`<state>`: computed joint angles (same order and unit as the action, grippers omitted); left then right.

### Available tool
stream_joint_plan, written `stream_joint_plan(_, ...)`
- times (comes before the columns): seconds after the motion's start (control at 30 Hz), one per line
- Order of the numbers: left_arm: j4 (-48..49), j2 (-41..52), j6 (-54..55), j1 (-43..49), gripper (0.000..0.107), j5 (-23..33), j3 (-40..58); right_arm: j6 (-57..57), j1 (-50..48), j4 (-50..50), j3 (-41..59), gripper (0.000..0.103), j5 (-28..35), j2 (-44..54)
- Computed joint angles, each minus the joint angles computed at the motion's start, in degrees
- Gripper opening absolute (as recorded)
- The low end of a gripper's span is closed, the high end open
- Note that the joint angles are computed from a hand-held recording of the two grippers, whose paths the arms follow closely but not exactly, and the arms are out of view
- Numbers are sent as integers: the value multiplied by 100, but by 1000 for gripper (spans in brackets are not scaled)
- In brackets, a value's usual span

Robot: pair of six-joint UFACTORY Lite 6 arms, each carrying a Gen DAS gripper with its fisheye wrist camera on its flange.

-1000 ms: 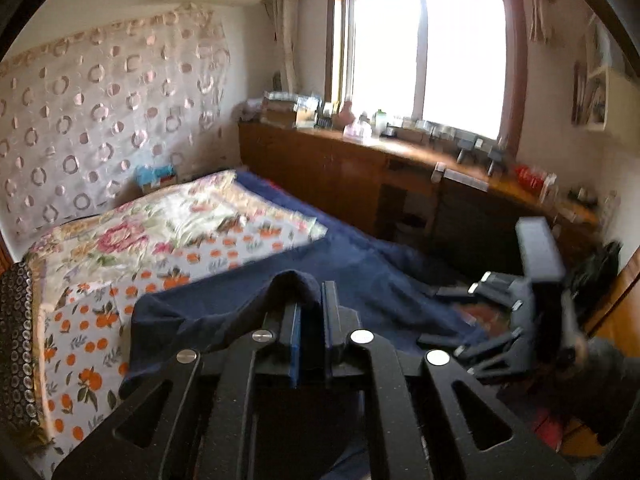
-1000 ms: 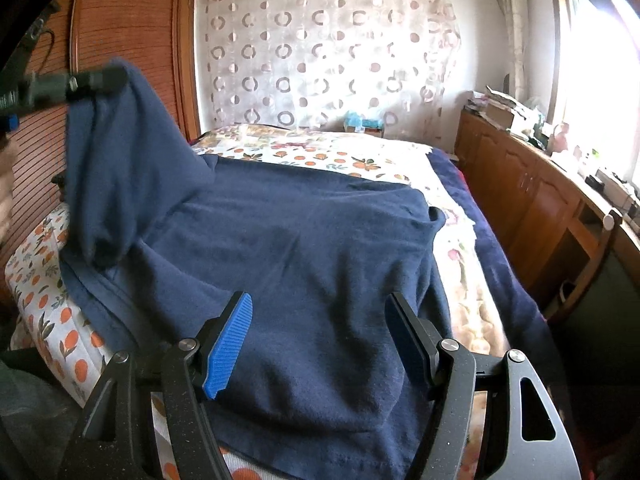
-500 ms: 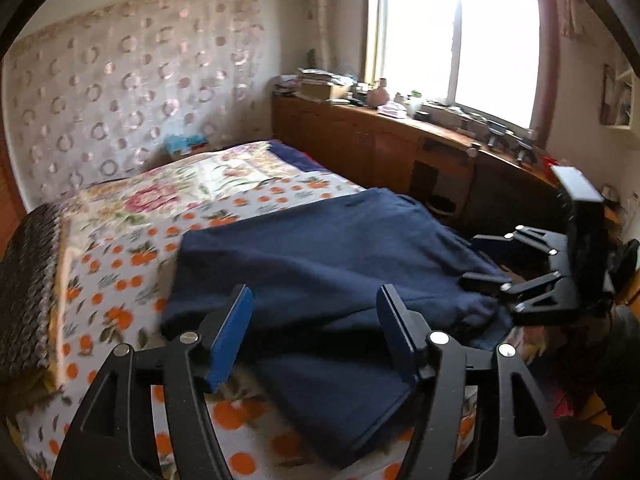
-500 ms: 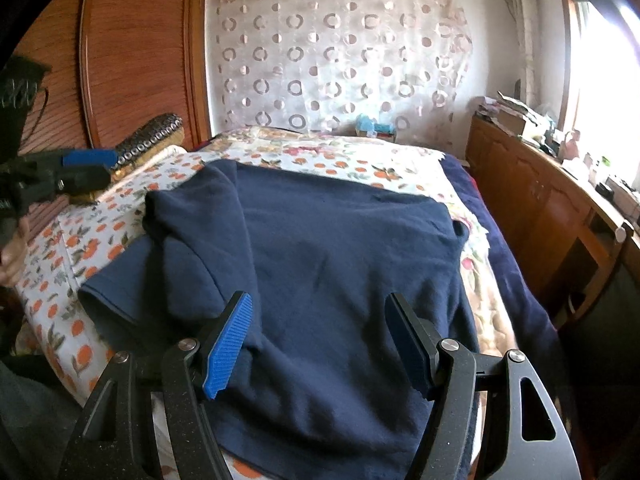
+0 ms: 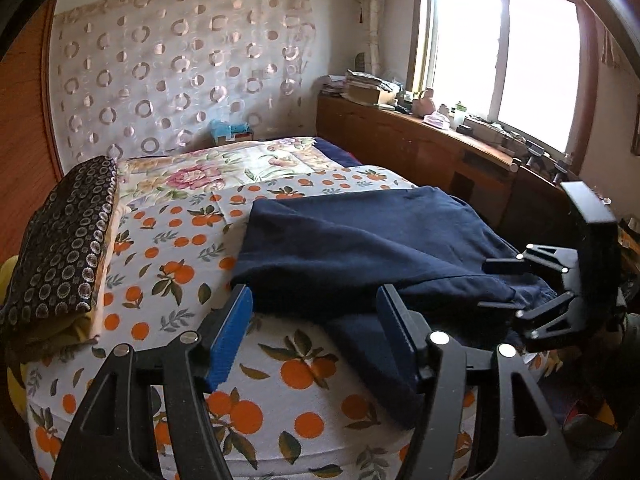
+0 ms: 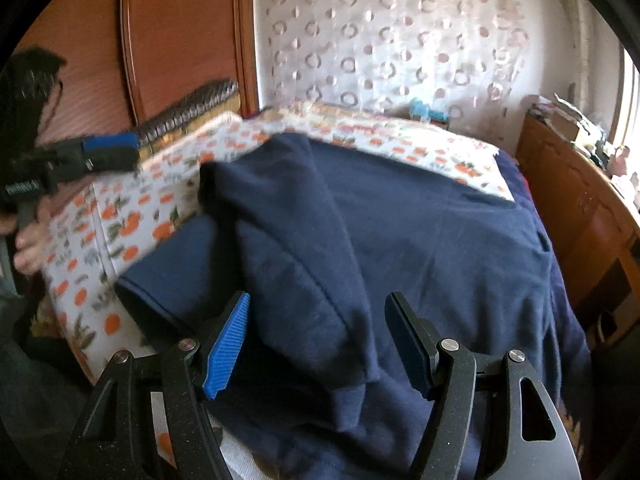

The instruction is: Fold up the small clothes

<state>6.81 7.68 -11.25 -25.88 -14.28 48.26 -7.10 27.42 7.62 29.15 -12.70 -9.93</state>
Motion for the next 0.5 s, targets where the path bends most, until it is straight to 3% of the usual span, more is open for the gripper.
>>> stream_joint_plan(0.1, 81, 9, -79, 42, 66, -65, -44, 7, -29, -56, 215, 71, 12, 310)
stream_joint_plan(0.23, 150, 33, -136, 56, 66, -101, -69, 865, -202, -948, 310, 62, 33, 367)
stream_joint_plan(0.3, 121, 4, -106, 43, 66, -119, -116, 1281, -227, -1366, 336, 51, 14, 409)
stream_joint_plan(0.37, 136, 5, -124, 40, 66, -117, -114, 1646, -263, -1759, 359, 33, 12, 420)
stream_joint_plan(0.5, 68, 36, -67, 2, 66, -143, -120, 1011, -71, -1178, 285, 17, -15, 291)
